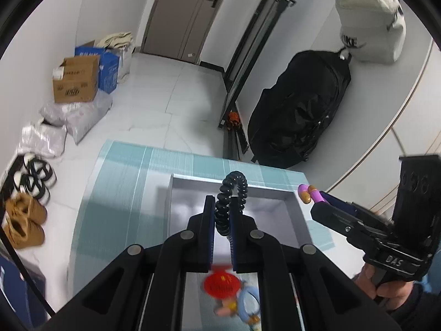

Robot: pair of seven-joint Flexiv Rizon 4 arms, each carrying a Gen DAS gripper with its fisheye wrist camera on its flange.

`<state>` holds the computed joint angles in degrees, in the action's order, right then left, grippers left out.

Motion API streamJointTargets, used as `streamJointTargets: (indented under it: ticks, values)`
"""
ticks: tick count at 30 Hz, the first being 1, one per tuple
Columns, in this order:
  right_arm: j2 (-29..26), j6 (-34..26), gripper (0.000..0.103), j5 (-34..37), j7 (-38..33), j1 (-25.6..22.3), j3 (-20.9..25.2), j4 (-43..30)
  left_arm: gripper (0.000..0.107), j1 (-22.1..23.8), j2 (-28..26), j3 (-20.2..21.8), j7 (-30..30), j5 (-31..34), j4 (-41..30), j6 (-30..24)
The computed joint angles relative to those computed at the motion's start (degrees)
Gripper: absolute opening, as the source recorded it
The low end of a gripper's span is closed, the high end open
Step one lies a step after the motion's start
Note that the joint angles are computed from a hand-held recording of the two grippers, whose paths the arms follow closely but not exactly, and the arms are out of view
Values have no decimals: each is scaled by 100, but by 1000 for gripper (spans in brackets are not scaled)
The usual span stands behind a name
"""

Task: Organize jewelry
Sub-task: 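Lower coil and purple ring into the white box and open both tools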

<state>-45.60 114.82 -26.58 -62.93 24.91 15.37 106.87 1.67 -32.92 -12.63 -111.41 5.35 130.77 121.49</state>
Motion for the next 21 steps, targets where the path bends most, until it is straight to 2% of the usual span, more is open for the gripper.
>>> streamJointTargets:
  ticks: [1, 8, 12, 17, 21]
  values:
    - [-69, -76, 49, -127, -6, -74, 70, -104, 5, -35, -27, 20, 62, -14, -83, -78]
    - [-471, -471, 49, -586, 16, -474, 455, -635, 5, 469, -305, -520, 330, 283, -517, -582]
    - [-619, -636, 49, -680, 0, -653, 641, -774, 5, 759, -420, -829, 382, 351, -560, -717]
    - [-784, -900, 50, -782, -75, -848, 928, -944, 5, 899, -532, -1001, 525, 378, -605, -746]
    - [-901, -1103, 50, -825, -283, -991, 1163, -1045, 5, 1182, -671, -1338, 632, 448, -663, -971]
